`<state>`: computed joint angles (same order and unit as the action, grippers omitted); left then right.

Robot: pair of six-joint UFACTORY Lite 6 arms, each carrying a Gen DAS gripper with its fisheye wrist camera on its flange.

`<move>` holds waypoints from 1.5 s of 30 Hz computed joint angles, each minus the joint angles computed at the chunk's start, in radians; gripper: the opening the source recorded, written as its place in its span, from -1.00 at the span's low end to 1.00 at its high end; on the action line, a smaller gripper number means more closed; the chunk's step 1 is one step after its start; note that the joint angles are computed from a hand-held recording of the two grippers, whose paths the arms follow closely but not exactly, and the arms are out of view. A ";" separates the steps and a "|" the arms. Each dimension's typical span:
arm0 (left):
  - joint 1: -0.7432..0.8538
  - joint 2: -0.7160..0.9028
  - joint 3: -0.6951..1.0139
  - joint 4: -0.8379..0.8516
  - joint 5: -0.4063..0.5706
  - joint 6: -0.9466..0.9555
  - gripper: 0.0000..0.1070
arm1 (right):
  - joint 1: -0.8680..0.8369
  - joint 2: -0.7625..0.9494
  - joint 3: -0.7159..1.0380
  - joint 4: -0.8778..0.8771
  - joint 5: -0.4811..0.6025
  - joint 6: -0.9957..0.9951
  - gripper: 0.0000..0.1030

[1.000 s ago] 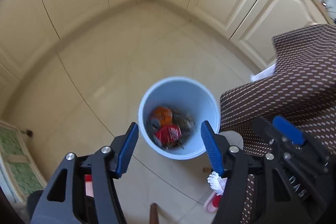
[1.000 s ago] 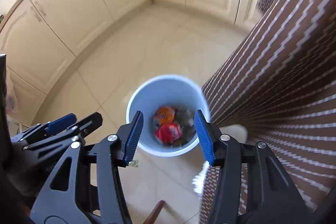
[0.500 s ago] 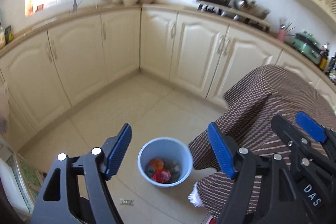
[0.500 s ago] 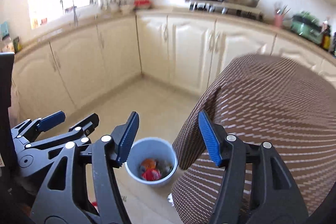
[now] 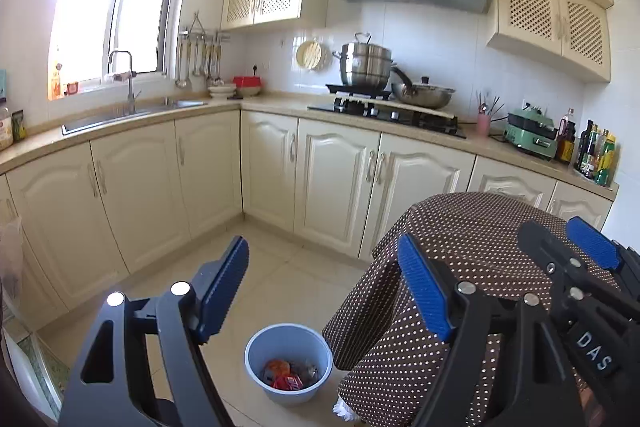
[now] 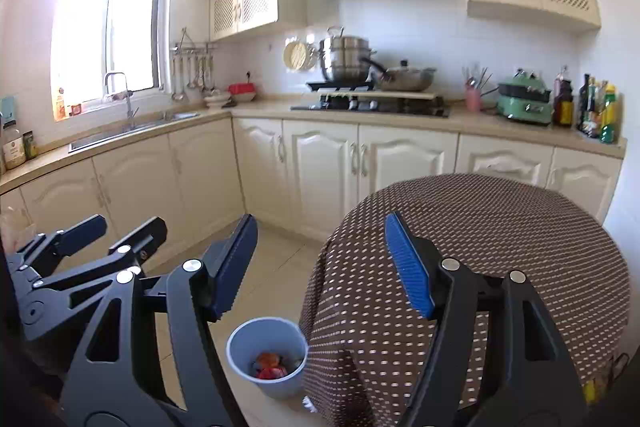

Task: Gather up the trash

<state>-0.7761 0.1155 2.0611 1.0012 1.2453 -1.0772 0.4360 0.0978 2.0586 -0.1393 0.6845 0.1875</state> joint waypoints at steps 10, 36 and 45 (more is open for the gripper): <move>-0.083 0.109 0.152 0.050 0.054 0.021 0.42 | -0.074 -0.053 -0.074 0.070 -0.052 -0.044 0.31; -0.075 0.122 0.094 0.063 0.018 -0.025 0.42 | -0.095 -0.082 -0.188 0.033 -0.136 -0.004 0.38; -0.082 0.122 0.090 0.067 0.018 -0.031 0.42 | -0.094 -0.088 -0.204 0.032 -0.144 -0.001 0.39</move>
<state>-0.8580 0.2380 2.1510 1.0682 1.2638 -1.1085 0.3417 0.0099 1.8549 -0.1075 0.5406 0.1868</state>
